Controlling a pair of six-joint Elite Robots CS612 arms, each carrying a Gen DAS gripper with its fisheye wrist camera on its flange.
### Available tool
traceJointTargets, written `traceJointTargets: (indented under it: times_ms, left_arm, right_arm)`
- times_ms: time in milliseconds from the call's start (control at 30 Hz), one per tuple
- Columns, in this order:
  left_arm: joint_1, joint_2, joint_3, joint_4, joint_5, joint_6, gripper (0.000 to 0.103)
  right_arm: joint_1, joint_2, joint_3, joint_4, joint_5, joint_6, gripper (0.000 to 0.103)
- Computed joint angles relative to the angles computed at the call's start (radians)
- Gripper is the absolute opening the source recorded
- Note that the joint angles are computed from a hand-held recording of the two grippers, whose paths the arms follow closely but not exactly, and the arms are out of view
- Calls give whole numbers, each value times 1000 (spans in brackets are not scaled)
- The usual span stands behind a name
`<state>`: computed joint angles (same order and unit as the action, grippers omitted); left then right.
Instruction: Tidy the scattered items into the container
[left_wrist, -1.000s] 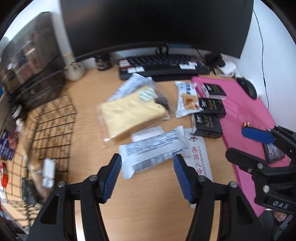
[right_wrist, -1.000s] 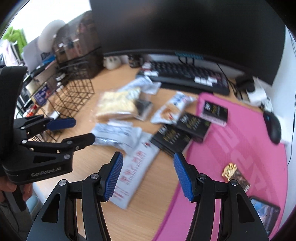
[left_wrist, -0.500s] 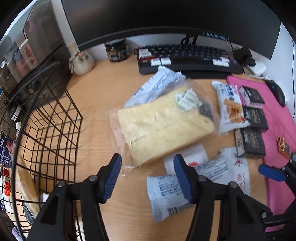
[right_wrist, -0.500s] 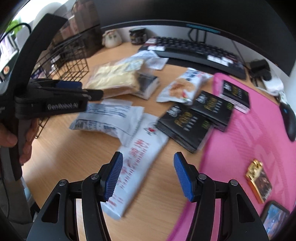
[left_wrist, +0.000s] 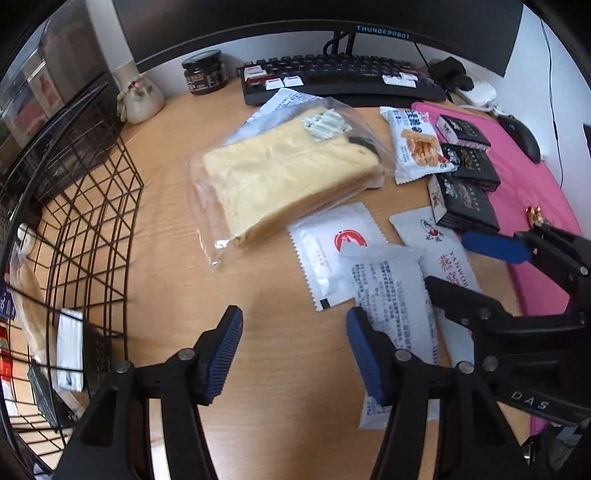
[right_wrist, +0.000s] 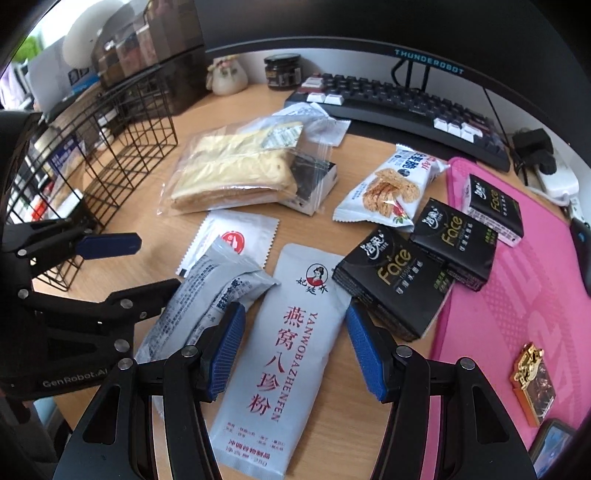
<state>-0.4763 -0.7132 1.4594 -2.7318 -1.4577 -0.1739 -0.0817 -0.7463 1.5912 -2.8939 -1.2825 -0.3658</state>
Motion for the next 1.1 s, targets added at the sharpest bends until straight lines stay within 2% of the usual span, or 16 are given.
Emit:
traceJointTargets:
  times_ms: [233,433,567,633,700,800,867,967,1100]
  left_arm:
    - [-20,-12,17,-28,-18,7,65]
    - [-35,-20,22,-65,-36,-9,65]
    - [-47,-12,9,-44,-69,11,64]
    - [-54,-1,-4,-28,-73,8,65]
    - [-51,12,-22,-3,-105,-4,65]
    - [-45,25,-30,-10,-123,-9,66]
    - [-37,27,-30,-10,-143,-22,66]
    - [-37,24,-18,-9,-86,-28,65]
    - [-26,17,-2,-26,-78,-36,65]
  right_arm:
    - [-34,-27,44,-51,1,41,57]
    - [-54,-38,65,-52,-7,47,57]
    - [-62,-42,72,-68,-3,54,57]
    - [-61,-44,77,-88,-42,62,57]
    - [-62,-43,77,-97,-65,68,57]
    - [-77,-43,76,-70,-17,76,57]
    - [-76,-43,77,-69,-20,70,57]
    - [-71,-41,77,-64,-15,62,57]
    - [-56,-36,75,-51,-12,47,57]
